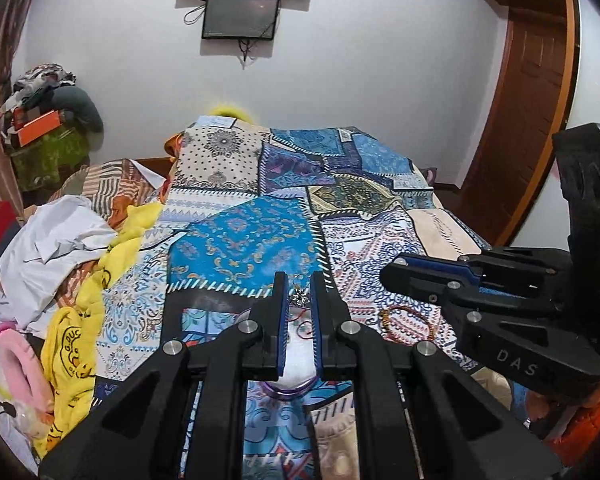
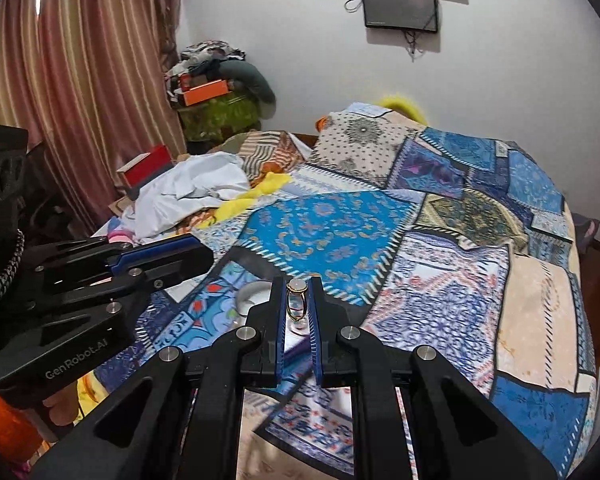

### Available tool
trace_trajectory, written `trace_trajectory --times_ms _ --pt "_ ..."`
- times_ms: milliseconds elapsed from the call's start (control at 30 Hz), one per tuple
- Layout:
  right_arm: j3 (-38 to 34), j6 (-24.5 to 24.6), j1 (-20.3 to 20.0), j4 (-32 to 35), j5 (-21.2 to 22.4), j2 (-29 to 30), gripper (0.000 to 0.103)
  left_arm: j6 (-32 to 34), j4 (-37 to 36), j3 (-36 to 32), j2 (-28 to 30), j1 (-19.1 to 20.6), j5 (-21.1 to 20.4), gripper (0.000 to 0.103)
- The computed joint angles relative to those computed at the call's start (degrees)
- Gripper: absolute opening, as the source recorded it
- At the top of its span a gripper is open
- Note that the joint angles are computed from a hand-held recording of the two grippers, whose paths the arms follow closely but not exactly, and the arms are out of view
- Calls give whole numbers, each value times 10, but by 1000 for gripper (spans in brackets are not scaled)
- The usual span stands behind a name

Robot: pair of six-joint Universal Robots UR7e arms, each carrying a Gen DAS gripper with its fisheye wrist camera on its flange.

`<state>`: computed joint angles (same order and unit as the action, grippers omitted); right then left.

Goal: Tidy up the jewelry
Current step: 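Carry the held ring and silver piece with both grippers over the heart tin, then lower both items into the tin foam and open both grippers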

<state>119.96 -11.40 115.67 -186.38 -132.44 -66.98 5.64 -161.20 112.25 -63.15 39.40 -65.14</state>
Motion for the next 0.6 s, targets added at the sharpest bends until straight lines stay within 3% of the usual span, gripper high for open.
trace_trajectory --times_ms 600 --pt "-21 40 -55 95 52 38 9 -11 46 -17 31 44 -26 9"
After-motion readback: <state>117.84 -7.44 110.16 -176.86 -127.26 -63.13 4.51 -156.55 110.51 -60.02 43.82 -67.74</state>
